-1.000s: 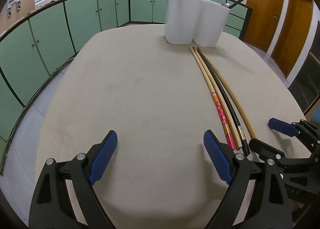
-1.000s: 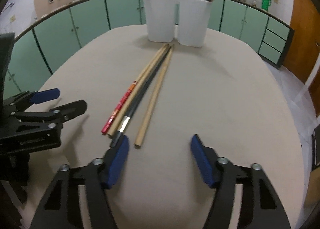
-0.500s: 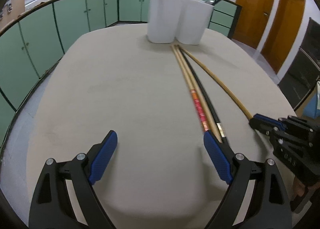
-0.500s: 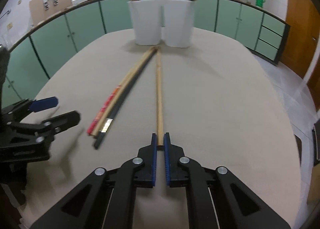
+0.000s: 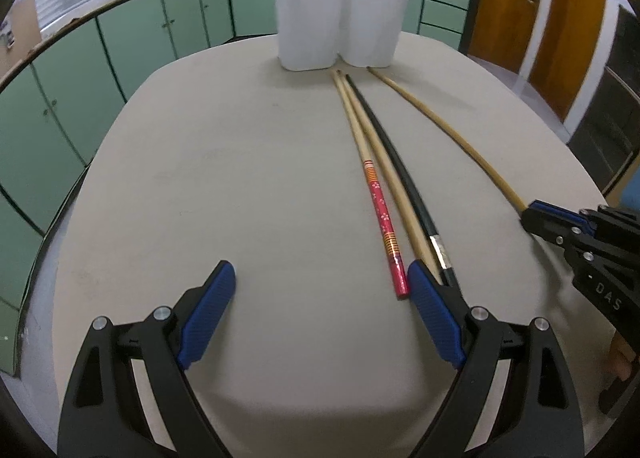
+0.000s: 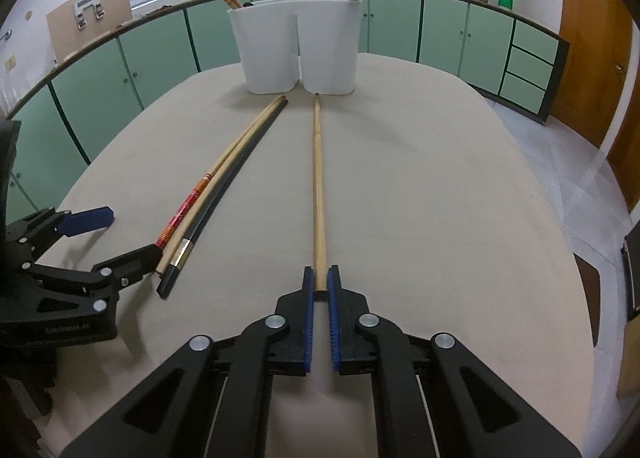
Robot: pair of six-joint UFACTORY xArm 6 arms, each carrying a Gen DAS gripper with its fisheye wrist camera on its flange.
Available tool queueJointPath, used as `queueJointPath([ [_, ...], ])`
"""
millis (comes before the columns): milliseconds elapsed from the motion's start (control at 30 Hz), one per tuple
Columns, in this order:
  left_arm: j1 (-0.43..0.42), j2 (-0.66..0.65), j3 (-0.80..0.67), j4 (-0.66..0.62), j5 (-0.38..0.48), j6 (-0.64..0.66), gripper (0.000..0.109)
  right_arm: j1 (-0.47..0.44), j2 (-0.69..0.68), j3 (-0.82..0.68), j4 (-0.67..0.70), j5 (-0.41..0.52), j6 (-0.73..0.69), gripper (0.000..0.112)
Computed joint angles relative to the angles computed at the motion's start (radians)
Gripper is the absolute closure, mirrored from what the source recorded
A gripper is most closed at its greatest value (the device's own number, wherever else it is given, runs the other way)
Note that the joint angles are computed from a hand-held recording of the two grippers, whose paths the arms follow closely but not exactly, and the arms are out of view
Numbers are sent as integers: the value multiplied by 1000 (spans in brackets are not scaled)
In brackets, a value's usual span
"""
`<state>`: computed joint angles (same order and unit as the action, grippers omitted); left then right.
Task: Organize utensils
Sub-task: 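Grasp a plain wooden chopstick with the right tool while the left tool grasps a red-patterned chopstick, then lift both held chopsticks and lower them into the white holder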
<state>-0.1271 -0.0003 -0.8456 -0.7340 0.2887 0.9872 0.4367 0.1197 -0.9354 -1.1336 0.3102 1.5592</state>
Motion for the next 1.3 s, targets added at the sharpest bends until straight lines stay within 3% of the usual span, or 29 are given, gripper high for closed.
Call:
queueJointPath([
  [300, -9, -20, 10, -75, 10, 54, 51, -14, 7, 1, -20, -48, 17, 98],
  [400, -17, -25, 14, -108, 10, 83, 68, -18, 8, 2, -25, -57, 25, 99],
  [467, -21, -29, 17, -118, 11, 96, 88, -16, 9, 0, -24, -51, 25, 101],
  [567, -22, -32, 19, -124, 21, 103, 103, -17, 9, 0, -22, -53, 26, 105],
  [900, -12, -56, 20, -164, 21, 134, 104, -18, -7, 2, -54, -46, 57, 106],
  [1300, 17, -169, 0, -259, 49, 214, 104, -29, -128, 29, -114, -30, 65, 106],
])
